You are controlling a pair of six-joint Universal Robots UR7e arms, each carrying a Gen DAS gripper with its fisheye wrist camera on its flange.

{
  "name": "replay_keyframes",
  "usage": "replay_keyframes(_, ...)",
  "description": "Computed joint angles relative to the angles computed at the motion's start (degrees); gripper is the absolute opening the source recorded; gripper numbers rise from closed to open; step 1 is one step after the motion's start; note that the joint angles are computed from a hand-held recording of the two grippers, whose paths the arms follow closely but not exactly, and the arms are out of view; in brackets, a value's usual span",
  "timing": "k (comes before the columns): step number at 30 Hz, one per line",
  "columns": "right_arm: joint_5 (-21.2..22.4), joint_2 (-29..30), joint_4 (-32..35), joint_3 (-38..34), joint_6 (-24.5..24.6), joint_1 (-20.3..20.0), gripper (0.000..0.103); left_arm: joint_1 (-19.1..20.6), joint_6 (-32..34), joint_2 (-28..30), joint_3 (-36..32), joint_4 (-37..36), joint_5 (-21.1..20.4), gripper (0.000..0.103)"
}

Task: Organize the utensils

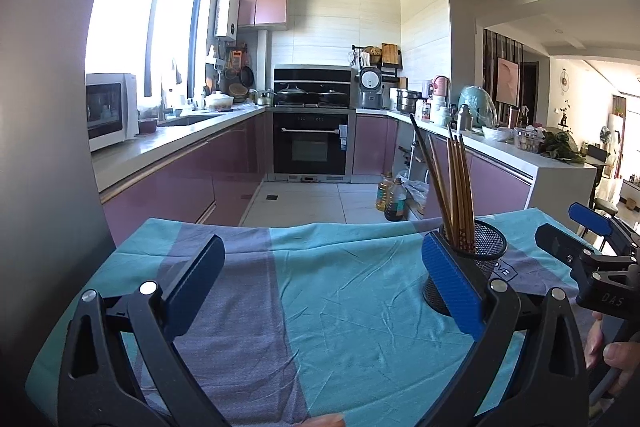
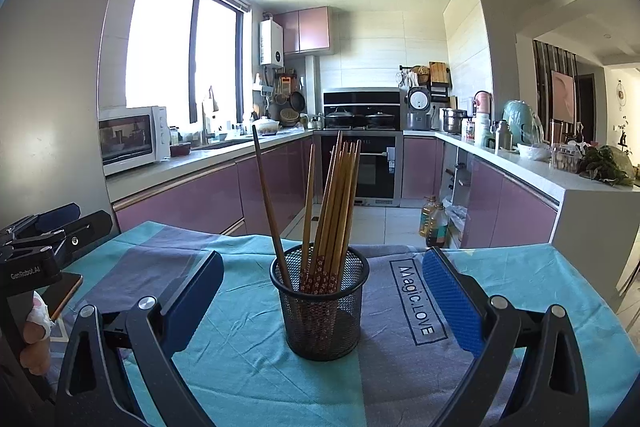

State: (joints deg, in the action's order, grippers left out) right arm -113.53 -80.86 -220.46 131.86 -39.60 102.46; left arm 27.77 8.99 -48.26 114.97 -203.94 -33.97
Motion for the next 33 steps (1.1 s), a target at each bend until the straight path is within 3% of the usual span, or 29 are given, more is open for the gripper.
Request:
replay_keyframes(18, -0.9, 0.4, -3.8, 0.9, -1.0, 0.7, 0.096, -2.5, 5.5, 2.1, 0.8, -9.3, 4.9, 0.097)
replay_keyframes(33, -1.6, 1.0, -5.6, 0.8, -1.1, 1.3, 0.096, -3.4, 7.4, 2.8, 1.3, -13.0, 6.9, 0.097)
